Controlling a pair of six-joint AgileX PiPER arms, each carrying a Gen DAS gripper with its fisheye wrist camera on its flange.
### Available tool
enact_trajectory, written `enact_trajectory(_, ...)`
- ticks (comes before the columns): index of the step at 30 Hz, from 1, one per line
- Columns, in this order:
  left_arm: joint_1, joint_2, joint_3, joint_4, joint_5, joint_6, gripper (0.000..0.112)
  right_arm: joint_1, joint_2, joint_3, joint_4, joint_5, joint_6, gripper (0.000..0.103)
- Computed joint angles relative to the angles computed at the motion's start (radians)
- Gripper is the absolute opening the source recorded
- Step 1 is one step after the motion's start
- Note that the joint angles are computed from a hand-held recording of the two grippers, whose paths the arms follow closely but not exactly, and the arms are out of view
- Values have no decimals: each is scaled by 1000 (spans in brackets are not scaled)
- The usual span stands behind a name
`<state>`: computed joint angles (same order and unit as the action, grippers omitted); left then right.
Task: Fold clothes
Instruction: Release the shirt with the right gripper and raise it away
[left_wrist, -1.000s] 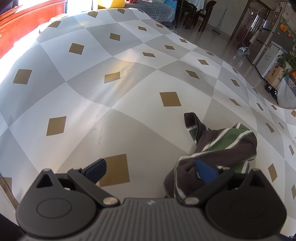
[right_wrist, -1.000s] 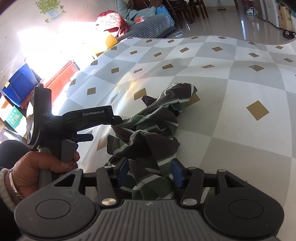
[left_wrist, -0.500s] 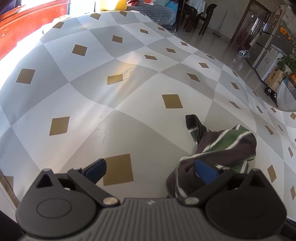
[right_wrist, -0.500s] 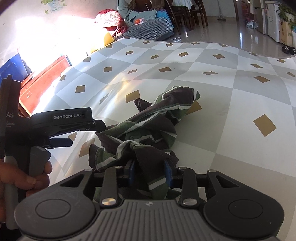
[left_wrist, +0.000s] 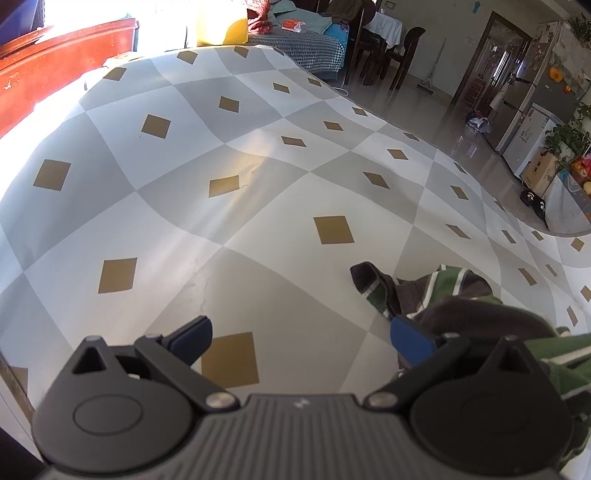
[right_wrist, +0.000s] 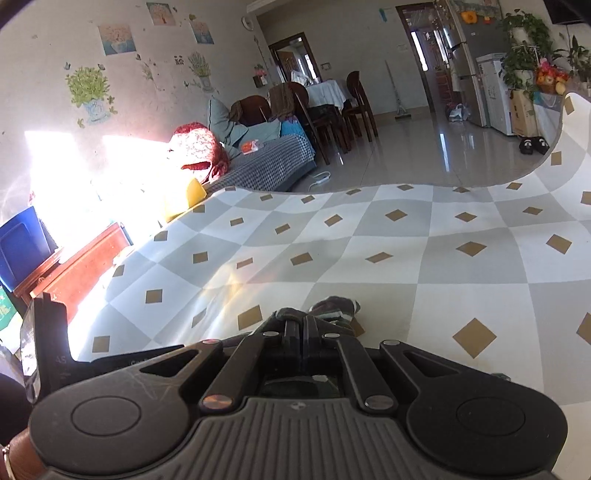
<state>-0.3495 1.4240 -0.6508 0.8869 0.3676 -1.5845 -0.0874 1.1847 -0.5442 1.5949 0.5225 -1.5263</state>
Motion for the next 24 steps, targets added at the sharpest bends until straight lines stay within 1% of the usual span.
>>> enact_trajectory(3, 14, 8, 0, -47, -19, 40, 103, -73, -42, 5, 46, 38, 17, 3)
enact_trajectory(5, 13, 14, -2, -74, -27, 69, 103, -115, -49, 9, 46, 34, 66, 3)
enact_trajectory(7, 9, 22, -4, -85, -32, 79, 103, -141, -42, 1, 4, 6, 123, 3)
enact_trajectory(10, -1, 31, -8, -93, -36, 84, 103, -204, -37, 3, -12, 20, 160, 4)
enact_trajectory(12, -9, 35, -11, -85, -34, 78, 103, -273, -32, 2, -8, 91, 173, 4)
enact_trajectory(14, -17, 39, -14, -74, -29, 71, 103, -352, -37, 6, 24, 183, 154, 4)
enact_trajectory(17, -24, 44, -15, -66, -27, 65, 103, -442, -57, 7, 72, 311, 89, 4)
enact_trajectory(20, -31, 51, -18, -66, -20, 68, 103, -420, -87, 3, 79, 293, 37, 5)
enact_trajectory(24, -40, 61, -22, -74, -20, 81, 103, -334, -62, -22, -62, 158, 173, 8)
